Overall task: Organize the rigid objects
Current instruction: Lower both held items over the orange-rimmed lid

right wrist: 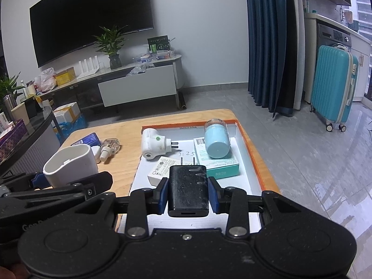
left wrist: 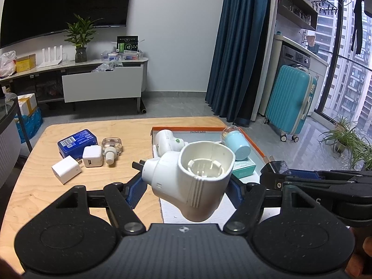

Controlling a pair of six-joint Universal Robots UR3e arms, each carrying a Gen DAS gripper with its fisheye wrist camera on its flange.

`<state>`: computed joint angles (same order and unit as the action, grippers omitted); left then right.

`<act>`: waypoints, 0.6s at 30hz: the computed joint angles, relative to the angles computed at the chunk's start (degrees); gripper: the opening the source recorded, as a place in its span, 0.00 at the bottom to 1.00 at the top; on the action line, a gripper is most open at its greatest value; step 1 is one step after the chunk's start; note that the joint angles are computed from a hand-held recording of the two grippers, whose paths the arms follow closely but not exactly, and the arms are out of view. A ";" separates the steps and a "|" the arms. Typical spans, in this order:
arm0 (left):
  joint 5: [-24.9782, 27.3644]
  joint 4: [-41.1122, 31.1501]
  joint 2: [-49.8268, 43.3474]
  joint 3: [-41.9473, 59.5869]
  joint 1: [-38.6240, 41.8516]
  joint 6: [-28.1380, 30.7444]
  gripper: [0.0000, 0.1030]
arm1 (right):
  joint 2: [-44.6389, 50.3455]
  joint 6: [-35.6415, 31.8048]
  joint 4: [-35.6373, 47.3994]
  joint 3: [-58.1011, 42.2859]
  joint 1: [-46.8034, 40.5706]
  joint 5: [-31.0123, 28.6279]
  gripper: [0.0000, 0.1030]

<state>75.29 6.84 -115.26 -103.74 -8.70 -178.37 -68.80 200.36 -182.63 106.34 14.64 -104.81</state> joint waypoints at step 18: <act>-0.53 -4.19 -3.85 6.10 -1.10 0.32 0.70 | 0.82 -0.33 1.84 -0.64 -2.86 0.88 0.42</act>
